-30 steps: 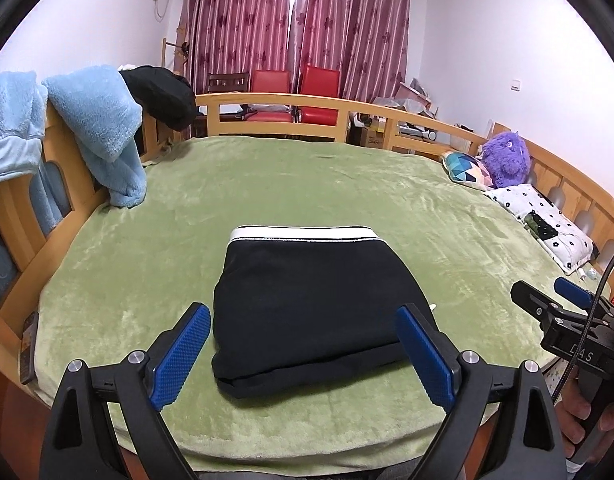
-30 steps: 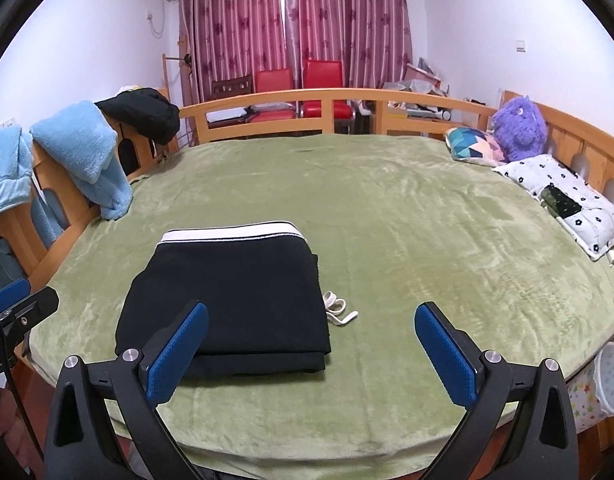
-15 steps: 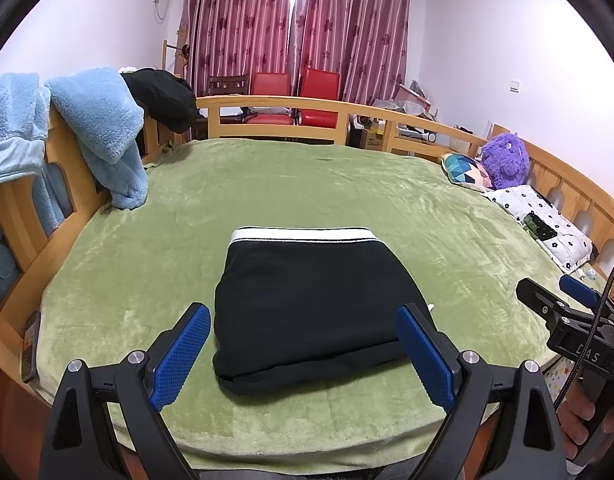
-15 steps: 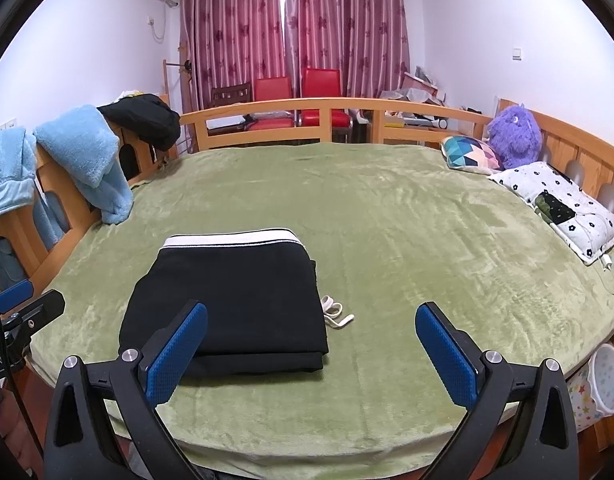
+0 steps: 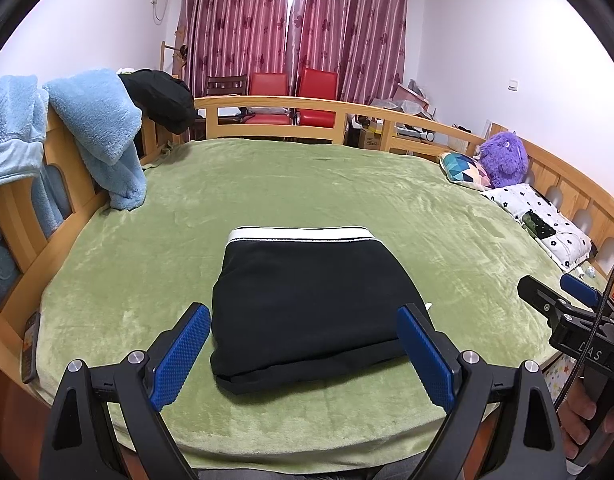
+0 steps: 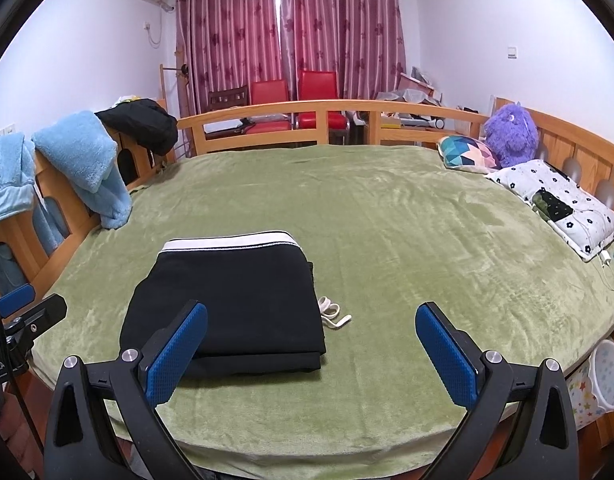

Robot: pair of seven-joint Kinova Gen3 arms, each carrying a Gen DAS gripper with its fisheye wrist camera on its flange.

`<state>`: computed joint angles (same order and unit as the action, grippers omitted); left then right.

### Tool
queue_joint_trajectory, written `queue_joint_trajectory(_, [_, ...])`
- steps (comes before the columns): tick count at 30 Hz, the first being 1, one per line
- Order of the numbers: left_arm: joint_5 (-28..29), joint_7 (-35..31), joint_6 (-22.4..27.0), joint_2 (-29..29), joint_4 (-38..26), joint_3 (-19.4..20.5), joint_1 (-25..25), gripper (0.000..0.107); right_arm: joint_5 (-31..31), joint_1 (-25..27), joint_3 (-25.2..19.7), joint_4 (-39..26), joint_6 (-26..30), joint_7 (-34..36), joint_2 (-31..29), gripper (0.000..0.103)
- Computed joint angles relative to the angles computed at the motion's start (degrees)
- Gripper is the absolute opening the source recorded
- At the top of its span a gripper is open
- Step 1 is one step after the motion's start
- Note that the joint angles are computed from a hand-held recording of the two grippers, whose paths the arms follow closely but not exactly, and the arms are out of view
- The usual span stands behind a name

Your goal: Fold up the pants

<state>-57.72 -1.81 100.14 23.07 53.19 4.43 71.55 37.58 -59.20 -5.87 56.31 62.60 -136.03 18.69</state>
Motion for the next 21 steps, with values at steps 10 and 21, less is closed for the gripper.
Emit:
queue_joint_trajectory(10, [-0.1,0.0,-0.1,-0.3,0.1,0.2,0.0,0.094,0.3,-0.3,0.1,0.0,0.2,-0.3,0.1,0.102])
queue_joint_trajectory(21, [-0.2,0.1,-0.3,-0.4,0.4,0.3,-0.1,0.094,0.3,0.0,0.0,0.4,-0.2,-0.3,-0.3,0.102])
